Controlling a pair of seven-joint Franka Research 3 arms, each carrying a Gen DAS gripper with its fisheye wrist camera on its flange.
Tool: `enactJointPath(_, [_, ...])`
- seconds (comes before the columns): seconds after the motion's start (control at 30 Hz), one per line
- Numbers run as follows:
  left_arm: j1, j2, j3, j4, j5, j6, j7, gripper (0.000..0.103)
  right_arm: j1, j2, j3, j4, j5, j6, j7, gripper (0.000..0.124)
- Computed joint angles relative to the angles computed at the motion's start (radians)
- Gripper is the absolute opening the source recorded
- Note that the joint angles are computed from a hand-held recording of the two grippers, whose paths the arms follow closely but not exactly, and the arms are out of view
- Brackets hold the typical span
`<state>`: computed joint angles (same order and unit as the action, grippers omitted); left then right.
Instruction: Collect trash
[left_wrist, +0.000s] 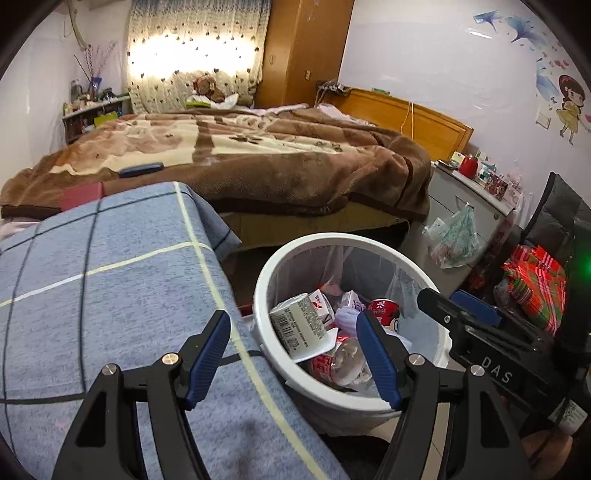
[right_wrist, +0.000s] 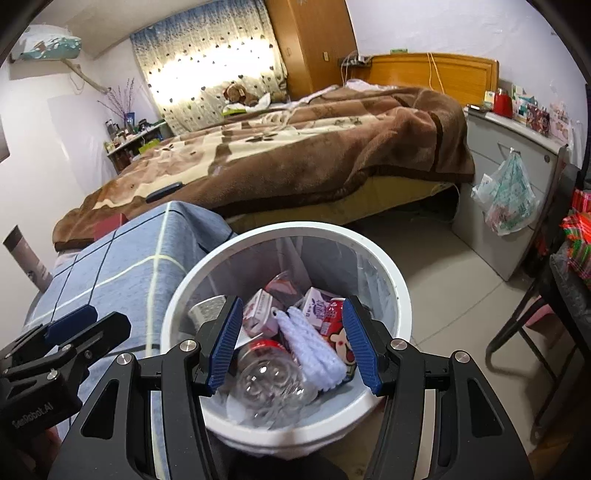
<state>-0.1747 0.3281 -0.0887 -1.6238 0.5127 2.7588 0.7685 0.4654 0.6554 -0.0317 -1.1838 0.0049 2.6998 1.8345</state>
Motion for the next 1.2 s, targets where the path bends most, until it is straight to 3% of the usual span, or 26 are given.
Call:
enactJointPath(0.13, [-0.044,-0.066,0.055,-0.076,0.147,0.017,-0.152,0.073,0.031,-0.08,-0.024,-0.141,-0.027,0.111,0.026,0.058])
enactJointPath(0.3, [-0.037,-0.139,0.046,-0.16,0.291,0.021,-0.288,0.073,0.073,-0.143,-0.06,-0.252,-0.076,0.197,0.074,0.058])
enactJointPath(0.43, [-0.016,-0.183,0.029,-0.218,0.378,0.046,-0.392,0.073,0.166,-0.188,-0.169,-0.339,-0.186,0.278,0.166,0.058])
enactJointPath(0.5, [-0.008,-0.2,0.017,-0.239,0.405,0.03,-0.428,0.073,0.192,-0.196,-0.198,-0.354,-0.223,0.292,0.203,0.058])
enactJointPath(0.6, [-0.007,-0.222,0.002,-0.259,0.483,-0.03,-0.502,0.073,0.19,-0.213,-0.191,-0.388,-0.234,0.333,0.212,0.058])
enactJointPath(0.73, [0.01,-0.251,-0.021,-0.291,0.521,-0.078,-0.562,0.073,0.263,-0.219,-0.284,-0.415,-0.293,0.364,0.281,0.058])
enactJointPath(0.8, [0.016,-0.265,-0.03,-0.307,0.563,-0.089,-0.595,0.073,0.244,-0.223,-0.26,-0.421,-0.287,0.368,0.268,0.058])
enactJointPath(0.9, [0.019,-0.284,-0.045,-0.326,0.642,-0.12,-0.652,0.073,0.265,-0.227,-0.283,-0.438,-0.292,0.395,0.283,0.058])
enactJointPath(1.2, [0.031,-0.302,-0.069,-0.342,0.673,-0.137,-0.669,0.073,0.308,-0.237,-0.319,-0.467,-0.274,0.421,0.276,0.058])
